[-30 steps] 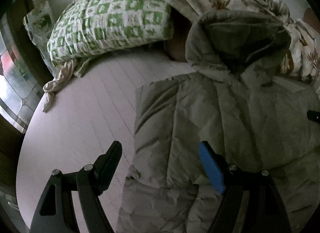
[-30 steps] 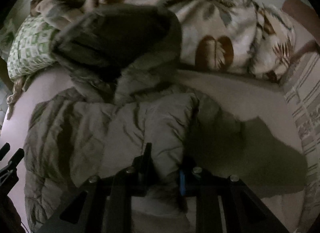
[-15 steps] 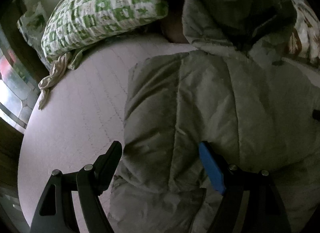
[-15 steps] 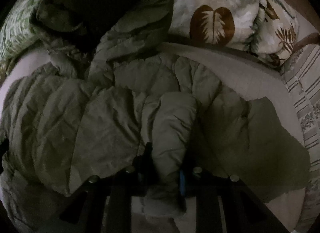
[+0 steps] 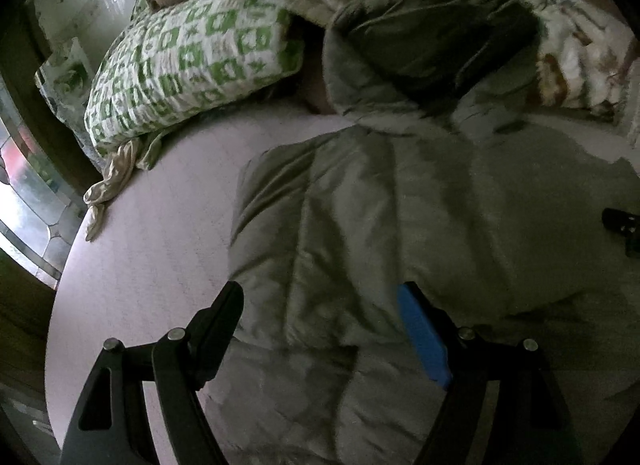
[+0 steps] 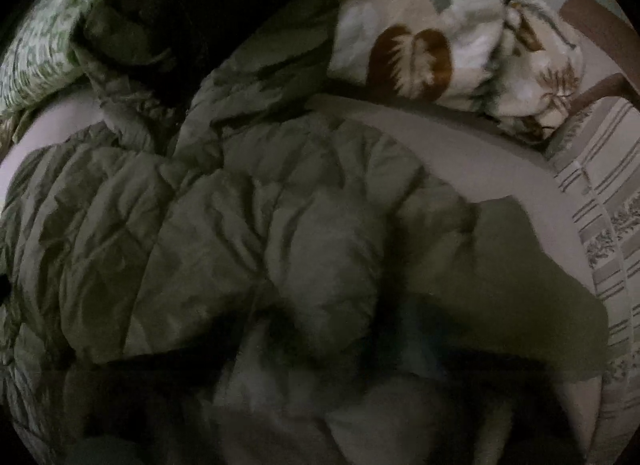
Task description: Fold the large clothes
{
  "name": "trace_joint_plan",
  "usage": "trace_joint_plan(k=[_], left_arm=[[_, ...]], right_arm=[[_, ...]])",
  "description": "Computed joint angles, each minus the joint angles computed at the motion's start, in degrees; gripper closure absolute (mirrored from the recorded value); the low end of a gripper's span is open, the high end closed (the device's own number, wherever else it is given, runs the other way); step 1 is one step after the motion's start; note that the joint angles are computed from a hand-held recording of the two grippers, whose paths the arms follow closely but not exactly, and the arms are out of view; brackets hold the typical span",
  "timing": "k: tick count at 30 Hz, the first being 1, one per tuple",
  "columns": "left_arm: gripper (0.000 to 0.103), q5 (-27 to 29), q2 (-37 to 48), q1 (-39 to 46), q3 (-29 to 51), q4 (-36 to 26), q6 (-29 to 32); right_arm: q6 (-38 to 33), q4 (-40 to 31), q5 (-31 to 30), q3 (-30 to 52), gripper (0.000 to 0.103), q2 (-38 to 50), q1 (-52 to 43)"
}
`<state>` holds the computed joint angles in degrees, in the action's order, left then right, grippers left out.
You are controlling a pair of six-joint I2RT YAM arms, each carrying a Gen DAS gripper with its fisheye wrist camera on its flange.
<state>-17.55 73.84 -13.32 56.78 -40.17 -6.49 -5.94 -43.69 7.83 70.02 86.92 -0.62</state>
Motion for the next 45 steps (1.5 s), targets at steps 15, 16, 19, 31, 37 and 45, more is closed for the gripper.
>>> trace_joint_plan(k=[15, 16, 19, 31, 37, 45], left_arm=[[0.023, -7.65, 2.89, -13.76, 2.84, -2.26, -7.7], [0.023, -7.89, 3.22, -14.08, 3.1, -2.31, -7.85], [0.023, -8.32, 4.4, -14.61, 3.7, -2.01, -8.01], [0.023, -8.82, 10.19, -13.38, 4.14, 0.89, -8.58], [0.023, -9.96, 12.39, -14.16, 3.76, 3.06, -6.87], [0.023, -11.25, 12.16, -14.69, 3.82, 3.17, -4.63]], right_arm=[[-18.67, -8.7, -17.38, 5.01, 0.0, -0.53, -43.6], [-19.04, -9.69, -18.3, 7.69, 0.0, 2.04, -46.99], [-18.96, -13.0, -21.09, 16.12, 0.0, 9.46, -55.23], [-9.33, -18.83, -24.58, 38.64, 0.0, 33.68, -68.19], [-3.78, -16.26, -27.72, 38.88, 0.0, 37.8, -69.35], [-2.34, -14.21, -31.89, 41.07, 0.074, 38.44, -68.89]])
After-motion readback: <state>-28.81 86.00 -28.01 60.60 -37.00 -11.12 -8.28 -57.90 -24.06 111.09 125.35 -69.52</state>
